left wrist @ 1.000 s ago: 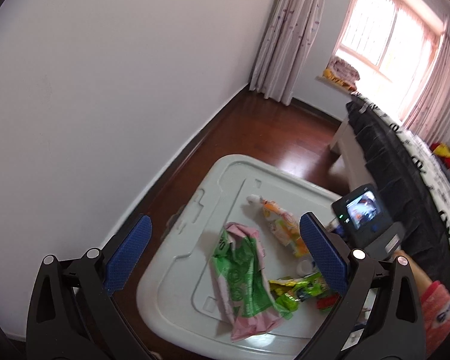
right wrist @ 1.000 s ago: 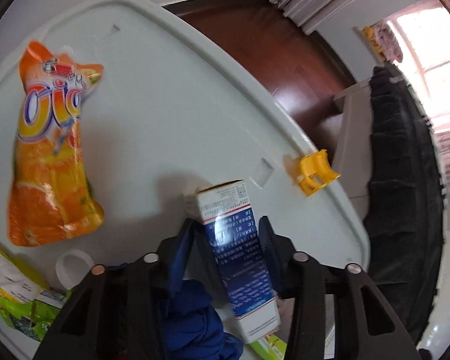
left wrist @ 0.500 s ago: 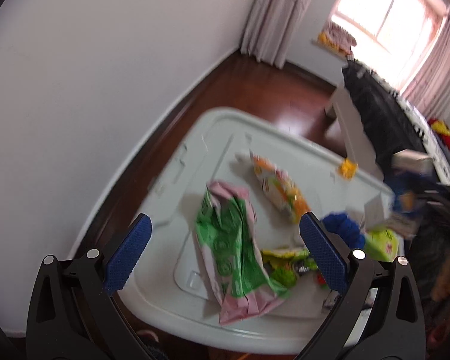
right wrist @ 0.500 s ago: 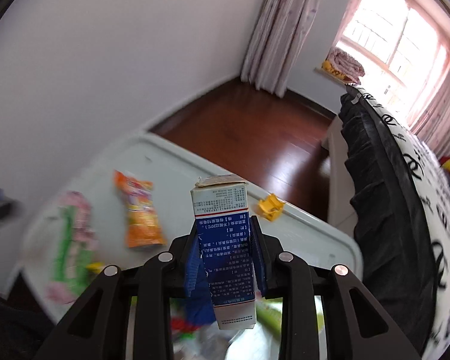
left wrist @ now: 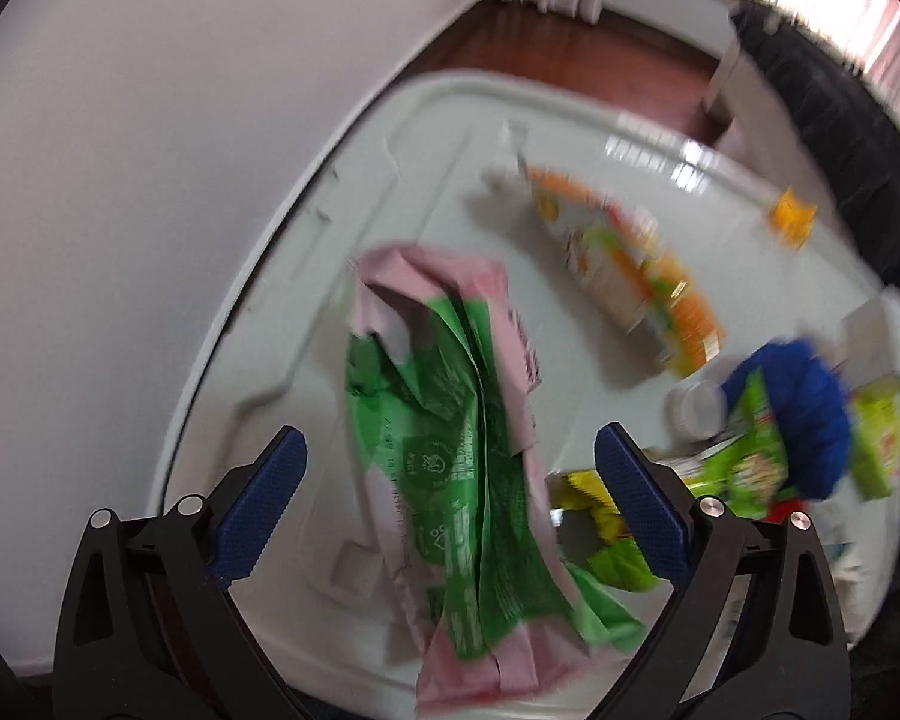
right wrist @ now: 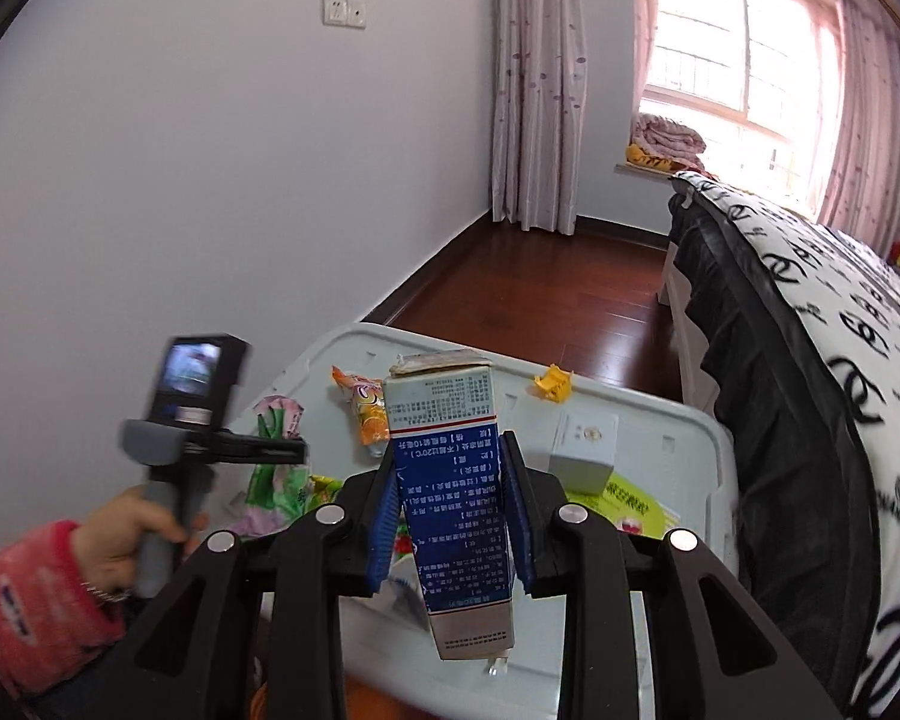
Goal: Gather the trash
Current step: 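Carry both items over the orange bin and open both tools to drop them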
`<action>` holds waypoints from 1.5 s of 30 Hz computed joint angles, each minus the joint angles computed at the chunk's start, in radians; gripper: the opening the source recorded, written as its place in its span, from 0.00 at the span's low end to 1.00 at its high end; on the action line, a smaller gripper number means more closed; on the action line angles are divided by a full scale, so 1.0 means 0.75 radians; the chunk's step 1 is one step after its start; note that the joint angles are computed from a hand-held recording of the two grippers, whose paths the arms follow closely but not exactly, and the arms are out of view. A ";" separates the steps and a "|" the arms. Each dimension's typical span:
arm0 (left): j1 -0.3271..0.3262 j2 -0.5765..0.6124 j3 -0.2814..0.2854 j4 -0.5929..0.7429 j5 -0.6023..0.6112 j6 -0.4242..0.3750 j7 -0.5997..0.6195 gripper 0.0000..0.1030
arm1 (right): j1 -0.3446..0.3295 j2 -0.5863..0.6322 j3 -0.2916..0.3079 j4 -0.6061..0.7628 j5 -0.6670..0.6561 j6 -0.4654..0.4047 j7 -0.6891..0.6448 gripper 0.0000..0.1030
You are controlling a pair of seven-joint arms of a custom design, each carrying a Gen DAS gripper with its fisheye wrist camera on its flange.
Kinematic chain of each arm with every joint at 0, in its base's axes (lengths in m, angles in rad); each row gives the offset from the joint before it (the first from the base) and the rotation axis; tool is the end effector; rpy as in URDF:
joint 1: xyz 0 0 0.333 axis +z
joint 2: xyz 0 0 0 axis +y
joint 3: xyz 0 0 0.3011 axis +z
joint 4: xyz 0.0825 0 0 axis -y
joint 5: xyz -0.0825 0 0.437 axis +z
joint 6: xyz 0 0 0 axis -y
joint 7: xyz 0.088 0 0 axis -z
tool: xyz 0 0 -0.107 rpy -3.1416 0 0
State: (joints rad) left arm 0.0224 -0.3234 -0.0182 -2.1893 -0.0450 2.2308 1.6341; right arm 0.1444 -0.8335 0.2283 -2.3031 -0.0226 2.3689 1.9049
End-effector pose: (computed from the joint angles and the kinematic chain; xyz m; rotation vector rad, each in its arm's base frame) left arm 0.5451 0.0003 0.5280 -1.9915 2.0690 -0.3982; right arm 0.3657 0.1804 0.7144 -1.6995 1.6100 -0.7021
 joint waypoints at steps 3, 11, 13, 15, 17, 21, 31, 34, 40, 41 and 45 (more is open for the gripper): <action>0.007 0.047 -0.028 0.007 0.077 -0.029 -0.014 0.65 | 0.007 -0.043 0.006 -0.041 0.005 0.008 0.015 0.30; 0.000 -0.010 0.007 -0.028 0.030 0.006 0.068 0.15 | 0.005 -0.102 0.016 -0.115 0.021 0.041 0.066 0.30; -0.001 -0.028 0.021 -0.034 0.005 0.004 0.100 0.15 | 0.006 -0.113 0.012 -0.129 0.029 0.050 0.076 0.30; 0.000 -0.068 0.034 -0.053 -0.014 0.012 0.134 0.15 | 0.005 -0.123 0.012 -0.138 0.030 0.048 0.081 0.30; -0.005 -0.125 0.047 -0.083 -0.037 0.020 0.171 0.14 | 0.007 -0.134 0.015 -0.143 0.034 0.041 0.089 0.30; -0.039 -0.272 0.089 -0.176 -0.093 0.056 0.278 0.14 | 0.012 -0.165 0.022 -0.164 0.039 0.041 0.106 0.30; -0.131 -0.739 0.162 -0.421 -0.121 -0.039 0.465 0.14 | 0.057 -0.286 0.047 -0.262 0.076 -0.023 0.167 0.30; -0.170 -0.913 0.196 -0.523 -0.143 -0.167 0.522 0.14 | 0.096 -0.359 0.053 -0.340 0.123 -0.065 0.229 0.30; -0.158 -1.091 0.222 -0.707 -0.186 -0.470 0.540 0.14 | 0.204 -0.452 0.044 -0.514 0.250 -0.207 0.395 0.30; -0.151 -1.107 0.216 -0.731 -0.187 -0.500 0.534 0.14 | 0.216 -0.451 0.051 -0.529 0.258 -0.235 0.416 0.30; -0.131 -1.142 0.159 -0.835 -0.128 -0.515 0.535 0.14 | 0.262 -0.427 0.046 -0.570 0.275 -0.281 0.464 0.30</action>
